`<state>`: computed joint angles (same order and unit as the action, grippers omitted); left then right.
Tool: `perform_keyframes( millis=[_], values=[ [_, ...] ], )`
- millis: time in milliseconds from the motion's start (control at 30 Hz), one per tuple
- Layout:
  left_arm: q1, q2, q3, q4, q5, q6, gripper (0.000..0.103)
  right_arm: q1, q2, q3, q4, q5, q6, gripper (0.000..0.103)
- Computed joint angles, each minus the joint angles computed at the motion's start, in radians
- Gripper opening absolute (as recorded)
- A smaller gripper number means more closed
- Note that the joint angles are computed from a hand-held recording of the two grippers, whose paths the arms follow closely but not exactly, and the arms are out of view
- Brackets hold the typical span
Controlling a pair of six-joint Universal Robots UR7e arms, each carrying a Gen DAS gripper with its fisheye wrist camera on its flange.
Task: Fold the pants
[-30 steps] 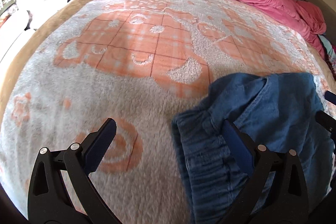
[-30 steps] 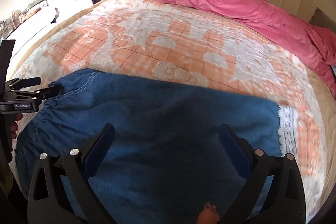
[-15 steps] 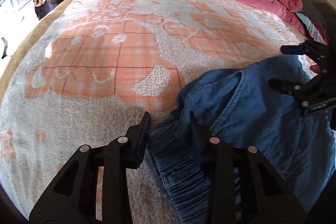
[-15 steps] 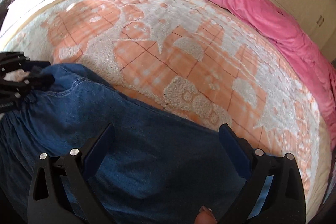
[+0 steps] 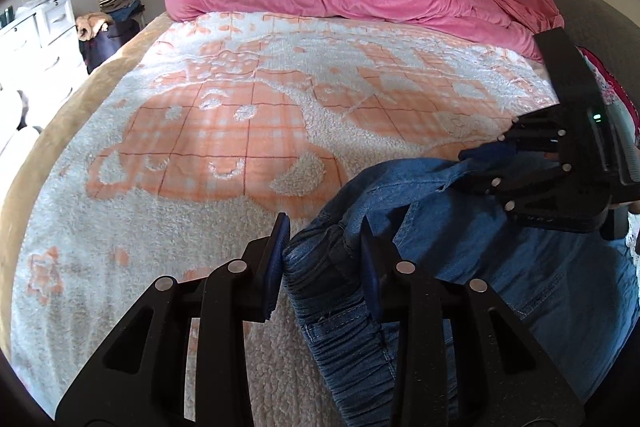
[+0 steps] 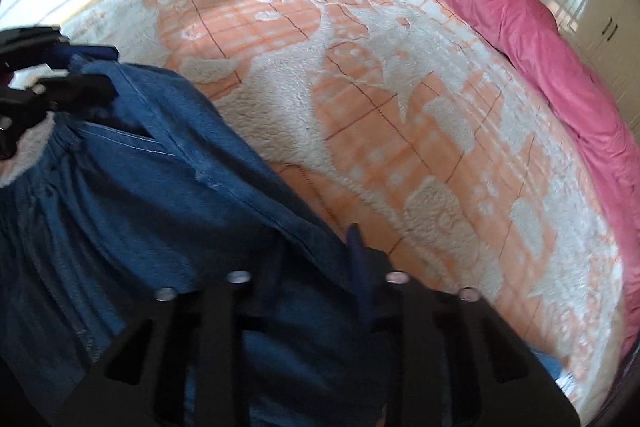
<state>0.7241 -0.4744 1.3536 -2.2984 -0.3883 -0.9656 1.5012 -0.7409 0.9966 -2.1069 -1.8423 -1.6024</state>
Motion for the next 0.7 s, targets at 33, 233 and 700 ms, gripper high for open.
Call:
perform_keyframes(
  millis=[33,233,700],
  values=[
    [-0.002,-0.002,0.006,-0.008,0.002,0.0,0.025,-0.002,-0.011,0.015,-0.012,0.014,0.003,0.013],
    [-0.039,-0.005,0.018,0.018,0.044,-0.028,0.025,-0.033,-0.097,0.035,0.058,0.166,0.105,0.009],
    [-0.173,0.023,0.022,0.23,0.157,-0.199,0.026,-0.156,-0.394,0.225,0.195,0.387,0.132,0.009]
  ],
)
